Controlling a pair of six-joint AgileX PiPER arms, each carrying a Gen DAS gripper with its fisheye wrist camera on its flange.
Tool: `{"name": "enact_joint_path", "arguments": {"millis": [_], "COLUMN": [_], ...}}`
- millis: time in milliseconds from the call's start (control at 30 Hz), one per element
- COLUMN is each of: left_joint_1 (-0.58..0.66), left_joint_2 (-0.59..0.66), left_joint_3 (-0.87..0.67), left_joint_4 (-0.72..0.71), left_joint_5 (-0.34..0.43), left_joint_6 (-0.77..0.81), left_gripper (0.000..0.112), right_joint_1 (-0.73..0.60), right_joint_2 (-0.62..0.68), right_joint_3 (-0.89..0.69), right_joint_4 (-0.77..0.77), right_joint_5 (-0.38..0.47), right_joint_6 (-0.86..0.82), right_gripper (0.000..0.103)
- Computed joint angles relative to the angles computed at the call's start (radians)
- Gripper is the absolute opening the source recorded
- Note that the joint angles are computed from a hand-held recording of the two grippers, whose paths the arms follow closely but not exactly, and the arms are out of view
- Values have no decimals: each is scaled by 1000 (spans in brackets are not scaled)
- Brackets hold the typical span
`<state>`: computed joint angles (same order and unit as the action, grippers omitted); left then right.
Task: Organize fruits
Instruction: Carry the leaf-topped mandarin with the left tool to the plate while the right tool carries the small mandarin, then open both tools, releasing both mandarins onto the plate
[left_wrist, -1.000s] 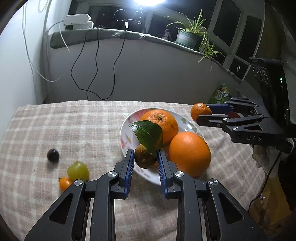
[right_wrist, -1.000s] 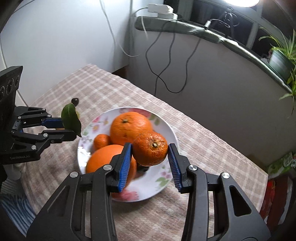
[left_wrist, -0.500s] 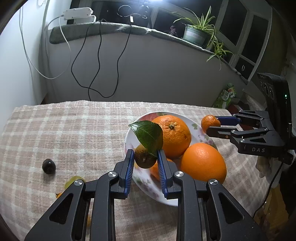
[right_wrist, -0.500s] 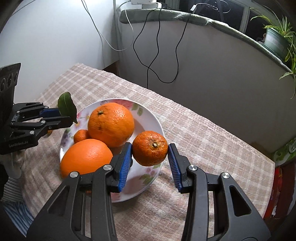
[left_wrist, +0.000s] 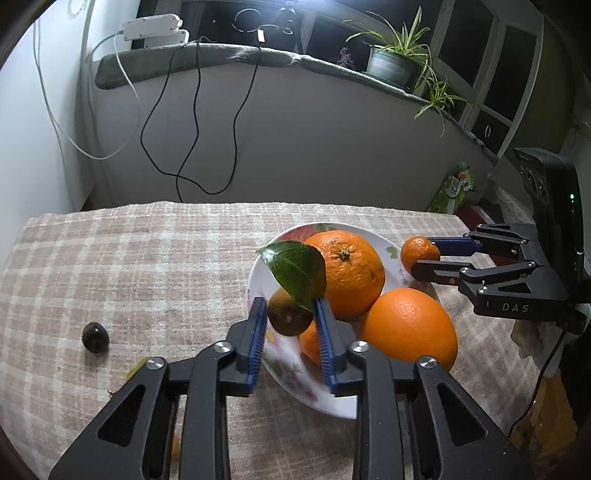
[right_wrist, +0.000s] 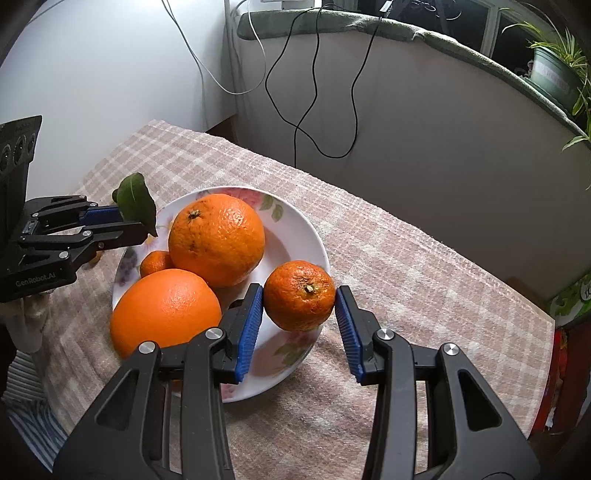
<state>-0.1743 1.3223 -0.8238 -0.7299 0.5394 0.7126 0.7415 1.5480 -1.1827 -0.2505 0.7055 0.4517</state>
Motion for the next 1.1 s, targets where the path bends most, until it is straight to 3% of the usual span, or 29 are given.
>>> {"name": "enact_joint_path", "arguments": {"millis": [100,233,367,733,1100], "left_joint_1": [-11,-13,-7,36,237], "left_joint_2": [-2,-3,-11,-85,-203], "left_joint_3": [-1,0,7,50,87], "left_joint_4": [7,7,-12,-26,-85], "left_joint_5": [-9,-10,-9,30,160], "left_joint_6": [-7,-5,11,26,135], "left_gripper": [43,46,46,46,46], "right_joint_1": [3,16,31,75,155], "right_joint_2": [-2,-15,-21,-50,-78], "right_joint_3": [3,14,13,13,-9], "right_joint_4": [-11,-40,-72,-111,-172], "right_joint_5": [-4,-11,-5,19,61], "right_joint_6": [8,37,62,122,198], "right_gripper": [43,62,68,68,68]}}
